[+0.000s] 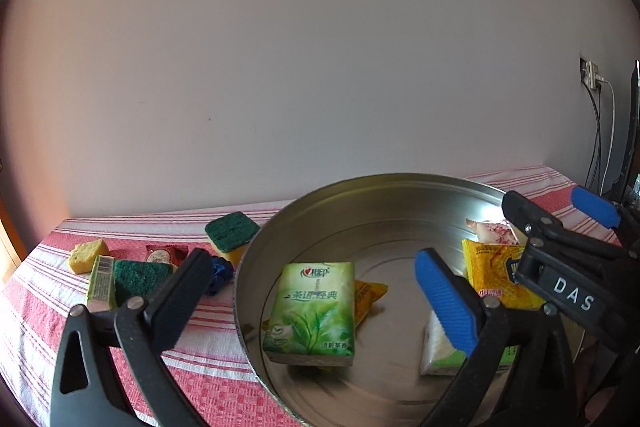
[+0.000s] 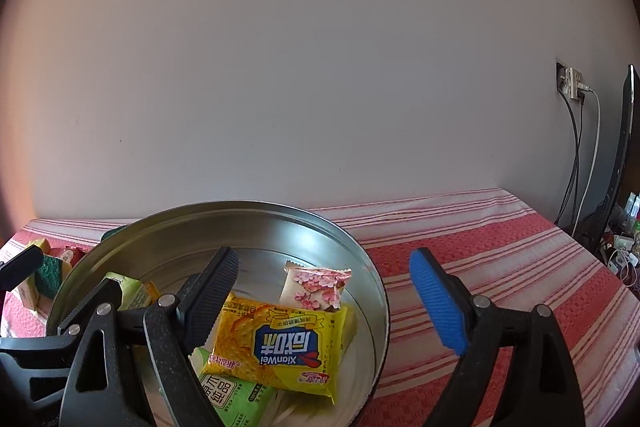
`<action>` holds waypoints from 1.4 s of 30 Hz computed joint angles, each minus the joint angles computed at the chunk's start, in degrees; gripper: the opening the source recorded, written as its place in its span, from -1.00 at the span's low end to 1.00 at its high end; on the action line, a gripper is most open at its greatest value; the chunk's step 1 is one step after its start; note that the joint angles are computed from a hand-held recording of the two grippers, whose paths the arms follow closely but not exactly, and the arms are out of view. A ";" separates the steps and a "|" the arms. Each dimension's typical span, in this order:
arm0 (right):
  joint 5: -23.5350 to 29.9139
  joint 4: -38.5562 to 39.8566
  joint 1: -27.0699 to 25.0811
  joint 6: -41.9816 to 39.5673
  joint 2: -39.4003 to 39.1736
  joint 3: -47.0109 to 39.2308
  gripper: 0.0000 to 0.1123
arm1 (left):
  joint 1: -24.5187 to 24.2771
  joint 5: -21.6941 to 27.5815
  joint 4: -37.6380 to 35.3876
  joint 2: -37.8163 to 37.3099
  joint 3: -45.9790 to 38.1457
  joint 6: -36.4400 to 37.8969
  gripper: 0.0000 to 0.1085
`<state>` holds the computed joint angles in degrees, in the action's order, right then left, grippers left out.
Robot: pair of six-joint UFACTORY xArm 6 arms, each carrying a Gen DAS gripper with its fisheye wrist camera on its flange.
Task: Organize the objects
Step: 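Move both grippers back over the sponges on the tablecloth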
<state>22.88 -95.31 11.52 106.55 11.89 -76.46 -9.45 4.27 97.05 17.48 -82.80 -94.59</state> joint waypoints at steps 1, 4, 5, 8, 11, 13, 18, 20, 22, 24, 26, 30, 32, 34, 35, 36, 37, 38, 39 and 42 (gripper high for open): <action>0.11 -0.60 -0.01 0.64 0.00 0.06 0.59 | 0.18 -0.07 0.21 0.21 -0.20 -0.19 0.89; 1.91 -0.70 1.58 1.31 -1.37 1.06 0.59 | 0.08 0.14 0.85 -0.12 0.12 -0.88 0.89; 2.37 -1.25 1.72 2.02 -1.63 1.31 0.59 | 0.08 0.25 0.89 -0.19 0.20 -0.96 0.89; 3.59 -2.74 2.04 4.47 -2.38 2.12 0.59 | -0.14 0.43 1.93 -1.08 1.10 -2.26 0.89; 4.38 -6.62 2.22 10.38 -3.75 3.61 0.59 | 0.07 -0.03 3.97 -1.29 1.17 -4.38 0.89; 6.96 -7.87 3.29 13.23 -4.90 4.98 0.59 | 0.05 0.24 7.18 -1.63 1.17 -7.96 0.89; 13.28 -5.31 5.54 11.10 -5.52 5.92 0.61 | 0.12 0.78 13.41 -2.41 1.36 -15.03 0.89; 13.24 -6.98 5.79 12.64 -6.12 6.60 0.61 | 0.01 1.35 13.80 -2.91 1.87 -15.58 0.89; 13.89 -8.88 6.39 14.82 -7.00 7.59 0.61 | 0.17 1.12 15.60 -3.37 2.16 -17.54 0.89; 14.97 -9.90 7.23 15.98 -7.76 8.51 0.61 | 0.72 0.74 16.57 -3.24 1.92 -18.51 0.89; 16.31 -10.38 8.15 16.10 -8.04 8.90 0.61 | 1.02 0.71 16.24 -3.26 2.01 -18.31 0.89; 18.58 -9.98 9.88 16.07 -8.90 10.06 0.61 | 1.32 0.71 21.69 -4.13 2.41 -24.05 0.89; 18.27 -10.21 10.16 17.02 -9.50 10.75 0.61 | 1.46 1.15 23.51 -4.59 2.81 -25.79 0.89; 18.06 -10.39 10.43 17.50 -9.76 11.06 0.61 | 1.77 1.32 22.76 -5.07 3.49 -24.56 0.89; 17.91 -10.32 10.56 17.54 -9.93 11.24 0.61 | 2.06 1.13 22.26 -5.23 3.77 -23.71 0.89; 17.65 -10.15 10.65 17.46 -10.04 11.37 0.61 | 2.38 0.74 22.44 -5.40 3.95 -23.66 0.89; 17.35 -9.83 10.75 17.29 -10.09 11.45 0.61 | 2.73 0.26 24.00 -5.62 4.02 -25.13 0.89; 16.92 -9.48 10.82 17.15 -10.11 11.47 0.61 | 3.02 0.07 25.78 -5.91 4.16 -26.86 0.89; 16.34 -9.33 10.86 17.10 -10.11 11.48 0.61 | 3.31 0.10 27.15 -6.17 4.32 -28.03 0.89; 15.91 -8.87 11.45 16.04 -9.63 10.99 0.61 | 4.59 -0.05 28.23 -6.62 4.80 -28.33 0.89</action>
<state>38.78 -104.18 22.97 122.59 2.26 -65.46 -4.85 4.21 125.29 10.86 -78.00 -122.92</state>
